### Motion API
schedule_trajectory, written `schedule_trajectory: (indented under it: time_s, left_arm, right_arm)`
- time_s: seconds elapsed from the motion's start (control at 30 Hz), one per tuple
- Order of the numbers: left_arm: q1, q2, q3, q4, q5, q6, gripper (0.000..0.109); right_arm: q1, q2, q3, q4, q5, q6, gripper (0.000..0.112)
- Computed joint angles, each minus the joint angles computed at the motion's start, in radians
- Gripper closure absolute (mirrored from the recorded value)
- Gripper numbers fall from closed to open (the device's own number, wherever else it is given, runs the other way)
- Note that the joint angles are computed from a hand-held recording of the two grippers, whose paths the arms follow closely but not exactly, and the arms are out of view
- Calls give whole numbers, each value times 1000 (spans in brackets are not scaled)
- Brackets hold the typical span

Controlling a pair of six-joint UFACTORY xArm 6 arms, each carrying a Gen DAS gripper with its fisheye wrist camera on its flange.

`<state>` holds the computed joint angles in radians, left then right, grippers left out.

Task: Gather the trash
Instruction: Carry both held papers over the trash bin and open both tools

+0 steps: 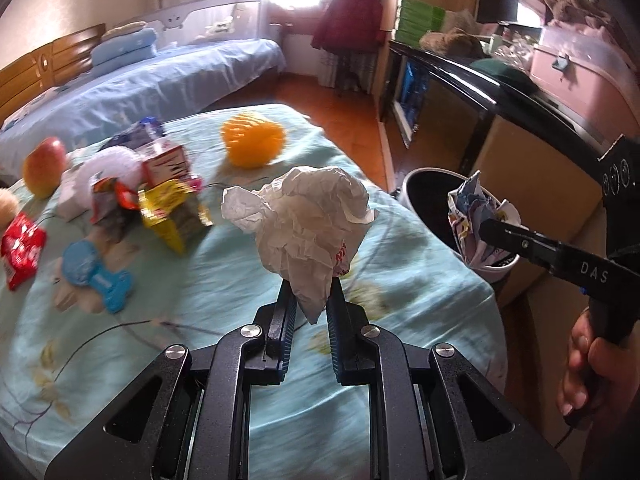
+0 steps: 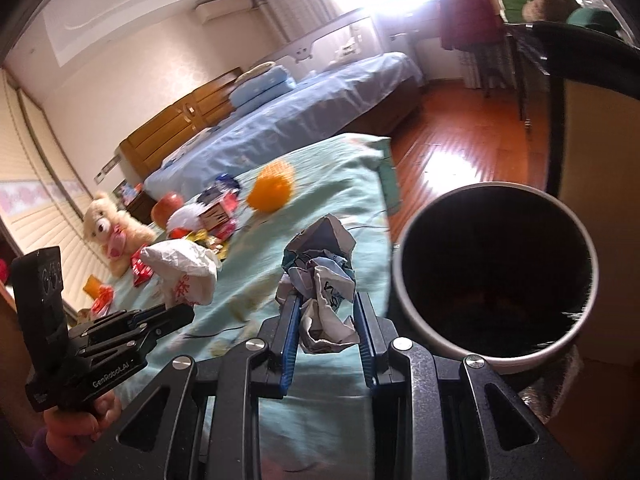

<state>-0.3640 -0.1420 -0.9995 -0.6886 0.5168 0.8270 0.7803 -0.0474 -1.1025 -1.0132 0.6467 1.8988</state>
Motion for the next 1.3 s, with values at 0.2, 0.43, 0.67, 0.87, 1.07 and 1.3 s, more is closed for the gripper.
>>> schedule_trajectory:
  time_s: [0.2,0.43,0.67,0.87,1.07,1.3]
  left_arm:
    - [-50,27,-29,19,11,-2,95]
    - [-122,73,-75,55,4,-28,95]
    - [-177,120,-130,87,15,-52,95]
    - [-219,170,-186,139,35,-76,95]
    - [-254,221,-247,178,61,-105,95]
    - [-274,292,-327,221,112,-160,94]
  right_arm:
    - [-13,-87,83,-6,46,37,85]
    - [-41,-175,169,-4,76,66,85]
    - [-71,-220,224,15,80,64,85]
    - [-101,-246,261,36,74,59,85]
    - [-141,-269,296,66,49,29,85]
    - [-174,-297,335,91,23,11,83]
